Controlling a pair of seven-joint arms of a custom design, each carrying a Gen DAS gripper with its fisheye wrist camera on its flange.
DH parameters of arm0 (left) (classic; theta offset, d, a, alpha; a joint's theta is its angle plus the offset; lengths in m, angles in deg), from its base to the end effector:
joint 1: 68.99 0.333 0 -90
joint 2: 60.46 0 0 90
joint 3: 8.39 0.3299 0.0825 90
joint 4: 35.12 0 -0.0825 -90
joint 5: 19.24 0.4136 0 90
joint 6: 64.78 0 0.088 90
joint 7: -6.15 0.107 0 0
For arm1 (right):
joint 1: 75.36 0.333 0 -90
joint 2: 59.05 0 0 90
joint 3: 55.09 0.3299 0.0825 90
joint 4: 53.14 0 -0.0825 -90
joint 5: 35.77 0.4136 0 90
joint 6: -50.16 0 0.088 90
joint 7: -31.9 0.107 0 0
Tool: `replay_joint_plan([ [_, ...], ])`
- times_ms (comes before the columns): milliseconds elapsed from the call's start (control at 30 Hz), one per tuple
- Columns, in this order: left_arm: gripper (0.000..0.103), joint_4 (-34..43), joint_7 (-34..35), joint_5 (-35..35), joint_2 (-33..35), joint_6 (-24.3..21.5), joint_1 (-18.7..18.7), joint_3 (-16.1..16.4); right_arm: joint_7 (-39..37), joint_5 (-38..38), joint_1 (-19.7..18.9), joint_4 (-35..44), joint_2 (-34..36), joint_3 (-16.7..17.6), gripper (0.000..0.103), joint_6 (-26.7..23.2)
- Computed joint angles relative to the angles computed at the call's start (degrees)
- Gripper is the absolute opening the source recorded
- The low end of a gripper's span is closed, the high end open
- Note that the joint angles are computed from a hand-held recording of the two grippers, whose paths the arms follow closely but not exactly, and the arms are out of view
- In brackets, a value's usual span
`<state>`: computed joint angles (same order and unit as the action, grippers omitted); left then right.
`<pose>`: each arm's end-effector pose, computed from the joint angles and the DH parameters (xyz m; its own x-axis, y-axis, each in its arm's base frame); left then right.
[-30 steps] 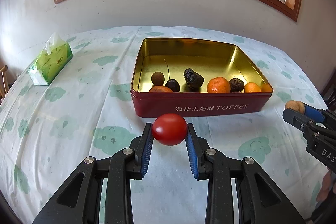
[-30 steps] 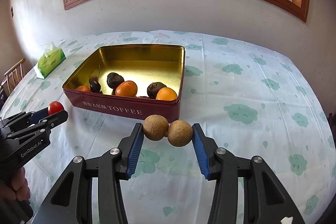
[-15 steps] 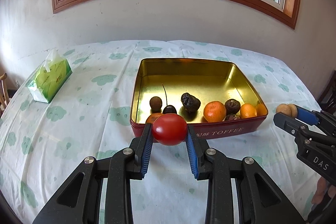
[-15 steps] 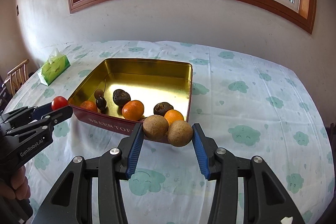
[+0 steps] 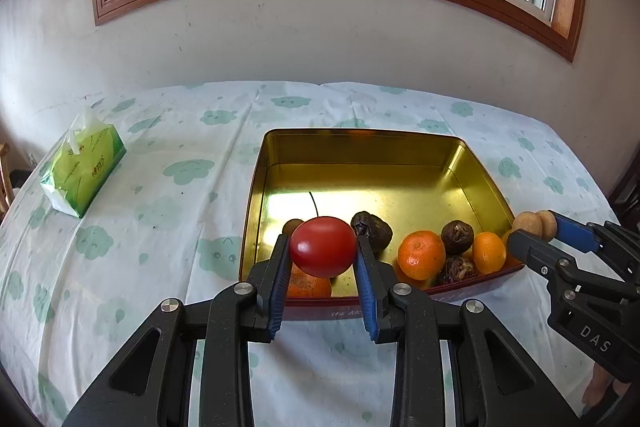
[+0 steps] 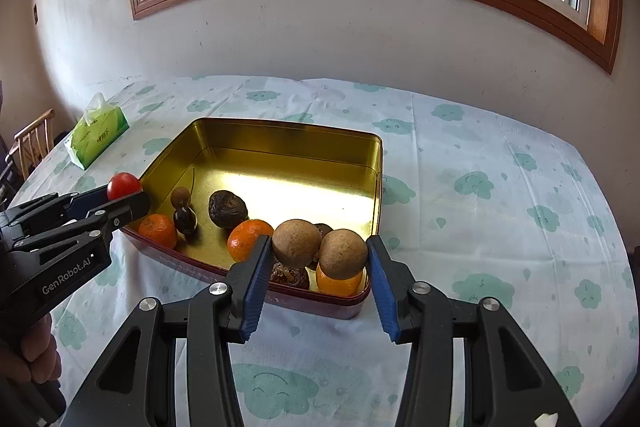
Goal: Organize fruits
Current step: 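Lift and carry the tomato and tan fruits over the red tin with both tools, then lower the fruits into the tin and open both tools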
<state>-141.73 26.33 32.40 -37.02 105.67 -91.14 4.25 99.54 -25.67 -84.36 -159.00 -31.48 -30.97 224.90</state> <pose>0.6739 -0.1826 0.3567 0.1352 -0.9894 0.0529 -0.6826 -0.1317 -0.7188 0.7050 0.1381 0.3627 0.3770 -0.9247 -0.0520 -0.6716 -0.2343 -0.7029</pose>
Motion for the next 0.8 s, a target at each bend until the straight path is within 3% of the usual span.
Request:
replay_joint_plan([
  [233,0.032,2.7,6.1,-5.7,2.9,-1.1,1.9,-1.9,1.7,-1.6,3.6,4.3,3.0,-3.6,0.044,-2.7],
  [800,0.032,6.0,16.9,-18.0,7.1,-2.1,0.0,0.3,3.1,-2.5,7.6,10.5,7.5,-7.3,0.044,-6.5],
])
